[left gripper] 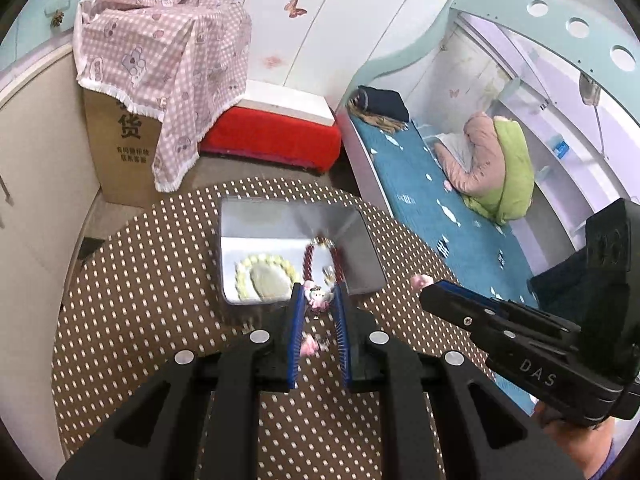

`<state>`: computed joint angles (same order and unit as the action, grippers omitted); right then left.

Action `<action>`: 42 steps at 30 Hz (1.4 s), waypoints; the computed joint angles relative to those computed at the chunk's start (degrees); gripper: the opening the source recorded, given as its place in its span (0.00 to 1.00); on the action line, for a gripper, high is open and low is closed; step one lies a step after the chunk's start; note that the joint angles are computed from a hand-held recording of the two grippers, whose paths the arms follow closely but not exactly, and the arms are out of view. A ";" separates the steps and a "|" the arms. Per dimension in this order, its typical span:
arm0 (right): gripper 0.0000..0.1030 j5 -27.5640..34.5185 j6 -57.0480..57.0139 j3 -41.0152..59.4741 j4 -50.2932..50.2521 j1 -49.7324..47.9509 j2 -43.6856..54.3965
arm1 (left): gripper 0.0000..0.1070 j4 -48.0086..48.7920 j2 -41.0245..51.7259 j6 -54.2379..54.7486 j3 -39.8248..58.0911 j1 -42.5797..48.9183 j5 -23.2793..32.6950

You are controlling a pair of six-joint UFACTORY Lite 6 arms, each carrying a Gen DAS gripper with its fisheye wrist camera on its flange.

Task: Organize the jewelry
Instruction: 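Carry both pink charms into the metal box and open both grippers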

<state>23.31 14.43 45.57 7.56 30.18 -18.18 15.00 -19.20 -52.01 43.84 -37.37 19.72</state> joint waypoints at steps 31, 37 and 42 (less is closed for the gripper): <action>0.16 -6.25 -11.23 10.18 10.64 -0.99 21.69 | 0.14 -22.65 17.05 27.17 6.09 10.37 -5.31; 0.17 -6.64 -11.70 9.62 11.26 -1.07 21.88 | 0.14 -26.61 16.71 31.33 5.62 10.88 -5.46; 0.17 -6.79 -11.35 9.07 11.15 -0.94 21.77 | 0.27 -24.83 15.79 28.91 4.80 10.35 -5.40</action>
